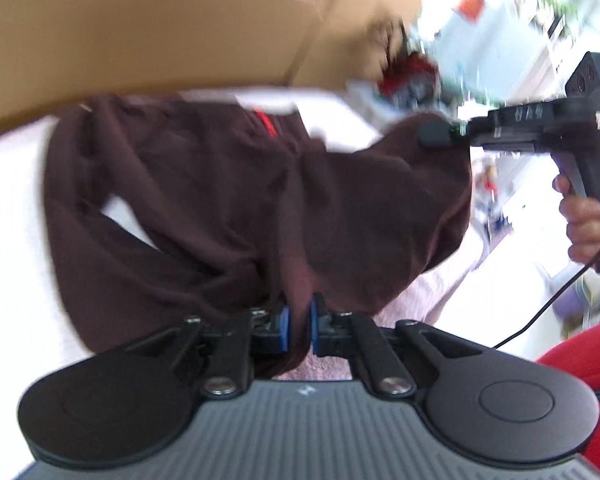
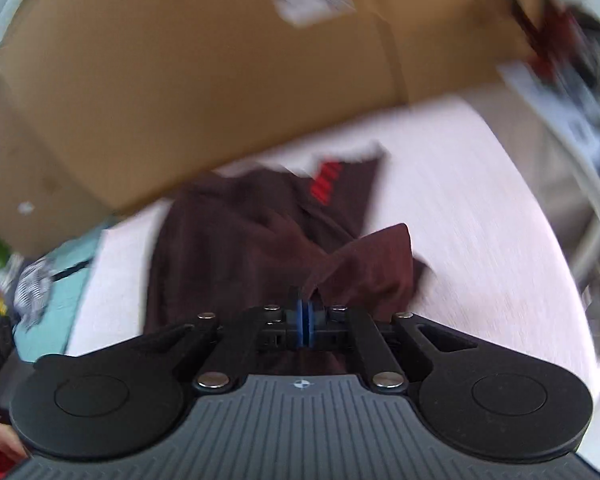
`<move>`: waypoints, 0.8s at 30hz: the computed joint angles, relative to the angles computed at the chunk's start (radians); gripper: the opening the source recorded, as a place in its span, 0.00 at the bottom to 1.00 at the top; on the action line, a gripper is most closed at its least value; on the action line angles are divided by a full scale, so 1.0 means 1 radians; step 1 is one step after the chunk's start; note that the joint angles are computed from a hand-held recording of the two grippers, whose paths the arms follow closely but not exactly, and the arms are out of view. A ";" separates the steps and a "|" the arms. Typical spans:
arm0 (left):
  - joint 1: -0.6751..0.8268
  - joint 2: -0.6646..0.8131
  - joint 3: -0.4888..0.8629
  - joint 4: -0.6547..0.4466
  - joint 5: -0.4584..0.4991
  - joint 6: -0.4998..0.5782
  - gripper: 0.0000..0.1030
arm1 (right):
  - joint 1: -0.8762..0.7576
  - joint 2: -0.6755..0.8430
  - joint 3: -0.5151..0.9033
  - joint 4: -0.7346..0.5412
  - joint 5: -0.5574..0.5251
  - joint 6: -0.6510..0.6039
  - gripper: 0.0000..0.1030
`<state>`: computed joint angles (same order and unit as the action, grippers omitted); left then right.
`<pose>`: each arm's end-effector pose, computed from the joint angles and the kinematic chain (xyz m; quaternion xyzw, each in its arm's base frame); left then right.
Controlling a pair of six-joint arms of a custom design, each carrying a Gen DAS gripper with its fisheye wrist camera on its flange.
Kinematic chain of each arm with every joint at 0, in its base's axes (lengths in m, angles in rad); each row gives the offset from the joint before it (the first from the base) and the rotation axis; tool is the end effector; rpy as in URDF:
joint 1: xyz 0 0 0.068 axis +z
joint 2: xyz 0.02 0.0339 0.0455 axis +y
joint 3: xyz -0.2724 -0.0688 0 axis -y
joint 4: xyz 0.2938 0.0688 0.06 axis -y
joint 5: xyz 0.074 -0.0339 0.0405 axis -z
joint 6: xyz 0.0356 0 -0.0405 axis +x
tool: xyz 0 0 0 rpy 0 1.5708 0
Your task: Fold clothes
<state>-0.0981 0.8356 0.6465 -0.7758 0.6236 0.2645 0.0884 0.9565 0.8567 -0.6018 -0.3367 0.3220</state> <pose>0.1928 -0.0399 0.2347 0.2538 0.8770 -0.2682 0.3073 0.2415 0.0332 0.2971 0.0341 0.8963 0.2334 0.3754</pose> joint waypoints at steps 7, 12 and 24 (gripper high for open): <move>0.150 -0.042 0.078 0.070 -0.066 0.001 0.01 | 0.134 0.286 0.293 0.175 0.093 -0.108 0.06; 0.082 0.092 0.064 0.150 -0.208 -0.065 0.02 | 0.197 0.432 0.341 0.116 0.294 -0.264 0.62; -0.111 0.425 0.076 0.208 -0.258 0.017 0.23 | 0.081 0.317 0.078 0.013 0.241 -0.204 0.69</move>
